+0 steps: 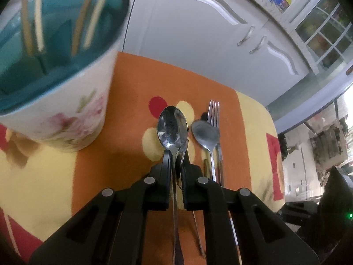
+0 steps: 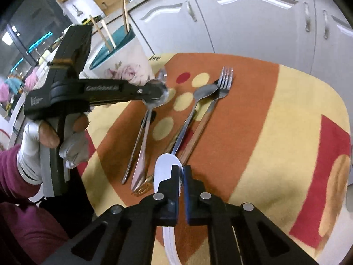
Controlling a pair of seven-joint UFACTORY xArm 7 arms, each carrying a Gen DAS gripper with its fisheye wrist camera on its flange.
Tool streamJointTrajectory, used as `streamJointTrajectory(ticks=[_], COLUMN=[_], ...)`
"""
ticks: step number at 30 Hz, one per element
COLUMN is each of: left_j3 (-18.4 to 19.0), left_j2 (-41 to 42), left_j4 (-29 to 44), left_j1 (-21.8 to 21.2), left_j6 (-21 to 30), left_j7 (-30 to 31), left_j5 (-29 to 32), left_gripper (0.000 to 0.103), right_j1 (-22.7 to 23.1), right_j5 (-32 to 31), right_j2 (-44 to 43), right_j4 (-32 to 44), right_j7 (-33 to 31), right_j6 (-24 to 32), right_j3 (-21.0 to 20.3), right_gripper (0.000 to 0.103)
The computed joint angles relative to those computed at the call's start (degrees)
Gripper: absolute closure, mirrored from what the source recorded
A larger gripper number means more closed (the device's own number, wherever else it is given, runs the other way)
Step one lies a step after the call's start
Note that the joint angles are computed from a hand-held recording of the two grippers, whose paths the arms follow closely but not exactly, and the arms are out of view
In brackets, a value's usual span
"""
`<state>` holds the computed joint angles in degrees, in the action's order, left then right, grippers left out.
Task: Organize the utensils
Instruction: 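Grasp a steel spoon with the left tool while the right tool grasps the white rice spoon, then lift the steel spoon and rice spoon with both tools over the floral cup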
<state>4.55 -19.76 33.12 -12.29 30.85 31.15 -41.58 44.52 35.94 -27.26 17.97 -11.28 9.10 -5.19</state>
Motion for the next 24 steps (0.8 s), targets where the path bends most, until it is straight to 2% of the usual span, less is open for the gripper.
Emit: streamJointTrajectory(ticks=[4, 6, 7, 8, 9, 10, 12, 13, 14, 15, 16, 19, 21, 24], left_j3=[1.0, 2.1, 2.6, 3.0, 3.1, 3.0, 2.9, 3.0, 3.1, 3.0, 3.1, 3.3, 3.2, 3.0], left_j2=[-1.9, -2.7, -3.1, -3.6, -4.1, -4.5, -4.8, -5.0, -5.2, -5.2, -5.2, -5.2, -5.1, -5.2], left_j4=[-0.4, -0.3, -0.4, -0.4, -0.5, -0.6, -0.6, -0.7, -0.7, -0.8, -0.7, -0.7, -0.7, -0.8], left_j1=[0.8, 0.9, 0.9, 0.8, 0.8, 0.8, 1.0, 1.1, 1.2, 1.4, 1.5, 1.9, 2.0, 2.4], left_j6=[1.3, 2.8, 3.5, 4.2, 4.5, 4.6, 5.2, 5.5, 5.7, 5.8, 6.0, 6.8, 7.3, 7.8], left_j7=[0.6, 1.5, 2.3, 3.2, 3.9, 4.4, 5.0, 5.2, 5.4, 5.4, 5.5, 5.6, 5.6, 5.5], left_j5=[0.6, -0.1, -0.6, -1.3, -1.5, -1.6, -1.3, -1.4, -1.4, -1.4, -1.4, -1.5, -1.7, -1.4], left_gripper=[0.097, 0.097, 0.097, 0.100, 0.100, 0.100, 0.100, 0.100, 0.100, 0.100, 0.100, 0.100, 0.100, 0.100], right_j1=[-2.5, -0.9, -0.1, 1.5, 0.7, 1.3, 6.1, 5.8, 3.0, 0.1, -1.4, -1.0, -1.7, -4.6], right_j5=[-1.4, -0.7, 1.6, 1.5, -0.9, -1.2, 2.7, 2.6, 0.5, -1.3, -2.2, 0.7, 1.7, 1.6], right_j2=[-1.0, -1.3, -1.0, 1.6, 2.3, 3.0, 4.1, 5.2, 5.0, 4.7, 5.0, 6.6, 7.7, 8.1], right_j4=[-0.6, -1.0, -0.9, 0.5, 0.7, 1.2, 3.1, 4.0, 3.9, 3.6, 3.8, 5.0, 5.0, 5.8], right_j7=[4.5, 5.6, 5.0, 5.5, 7.5, 7.4, 3.5, 3.3, 4.6, 5.5, 5.2, 0.0, -1.3, 0.1], right_j6=[-1.4, -3.0, -3.6, -4.9, -4.9, -4.4, -1.4, 0.8, 2.5, 3.3, 3.8, 6.3, 3.9, 5.1], right_j3=[2.5, 0.8, 0.1, -0.9, -0.5, -1.2, -6.8, -7.2, -5.3, -2.6, -1.1, -1.3, 1.1, 4.9], right_gripper=[0.101, 0.101, 0.101, 0.101, 0.101, 0.101, 0.097, 0.093, 0.079, 0.074, 0.074, 0.074, 0.073, 0.073])
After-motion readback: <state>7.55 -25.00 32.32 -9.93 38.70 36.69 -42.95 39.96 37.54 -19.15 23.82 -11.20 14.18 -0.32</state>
